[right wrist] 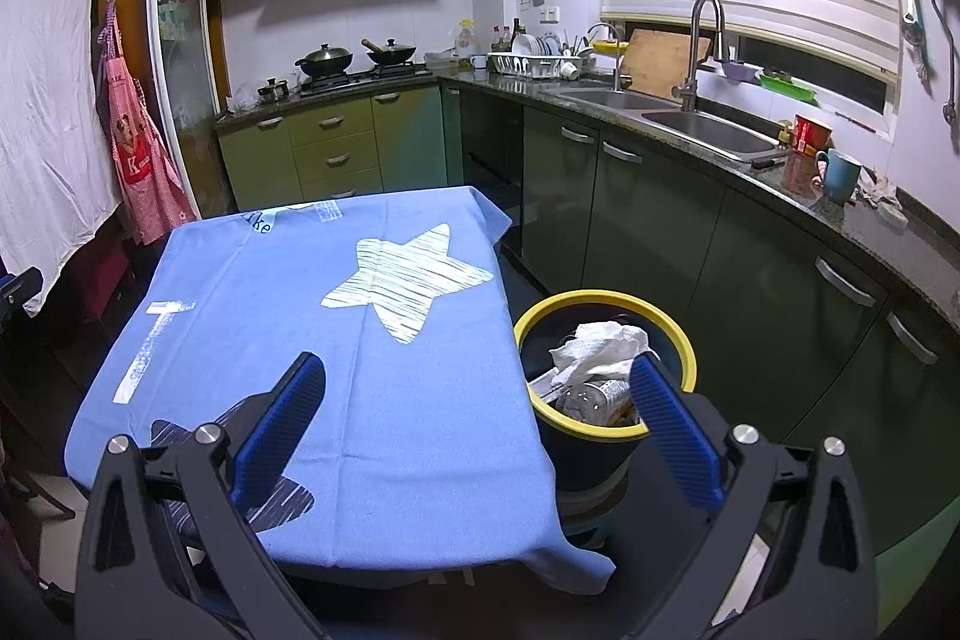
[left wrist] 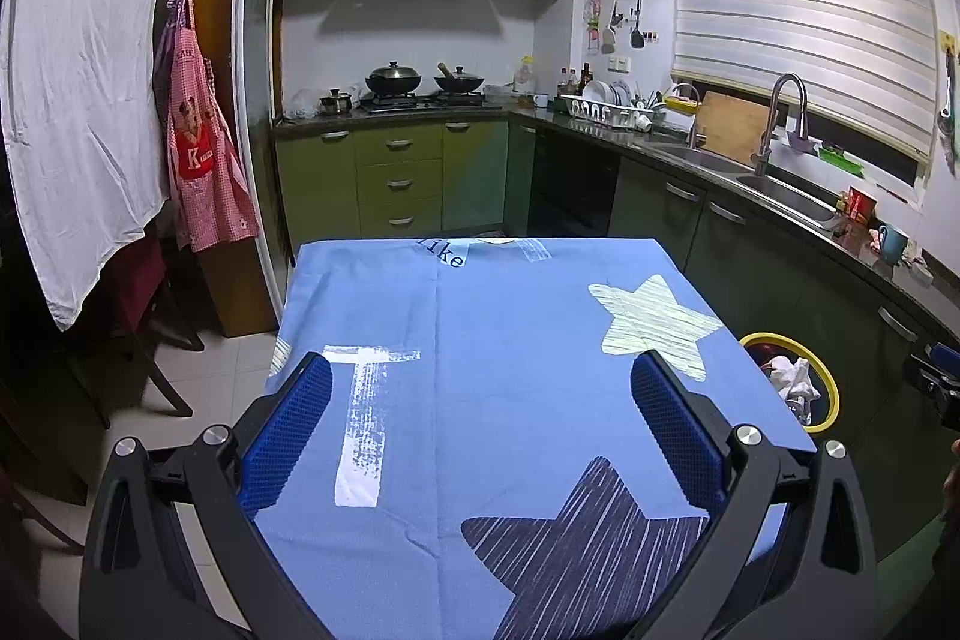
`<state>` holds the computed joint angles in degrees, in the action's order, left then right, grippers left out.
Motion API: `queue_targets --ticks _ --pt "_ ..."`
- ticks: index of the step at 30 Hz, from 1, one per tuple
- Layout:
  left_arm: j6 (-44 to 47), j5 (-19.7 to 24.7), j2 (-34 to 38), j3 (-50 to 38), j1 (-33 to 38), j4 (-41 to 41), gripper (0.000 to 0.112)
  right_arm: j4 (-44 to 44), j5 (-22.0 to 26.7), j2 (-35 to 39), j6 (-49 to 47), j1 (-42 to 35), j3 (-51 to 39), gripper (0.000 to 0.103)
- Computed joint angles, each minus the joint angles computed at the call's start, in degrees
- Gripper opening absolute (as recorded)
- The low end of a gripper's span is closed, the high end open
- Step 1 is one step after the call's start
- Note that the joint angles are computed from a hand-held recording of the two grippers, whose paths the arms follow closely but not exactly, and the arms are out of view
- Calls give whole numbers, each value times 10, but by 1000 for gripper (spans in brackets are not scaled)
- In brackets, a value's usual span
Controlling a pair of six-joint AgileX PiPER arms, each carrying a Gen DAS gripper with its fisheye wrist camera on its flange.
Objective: Collect trash
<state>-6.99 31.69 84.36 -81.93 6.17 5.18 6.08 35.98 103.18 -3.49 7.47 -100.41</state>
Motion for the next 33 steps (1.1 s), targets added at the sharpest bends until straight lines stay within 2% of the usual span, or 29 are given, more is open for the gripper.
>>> queue_targets --ticks 33 --pt "29 11 16 -13 3 -24 98 4 4 10 1 2 -5 97"
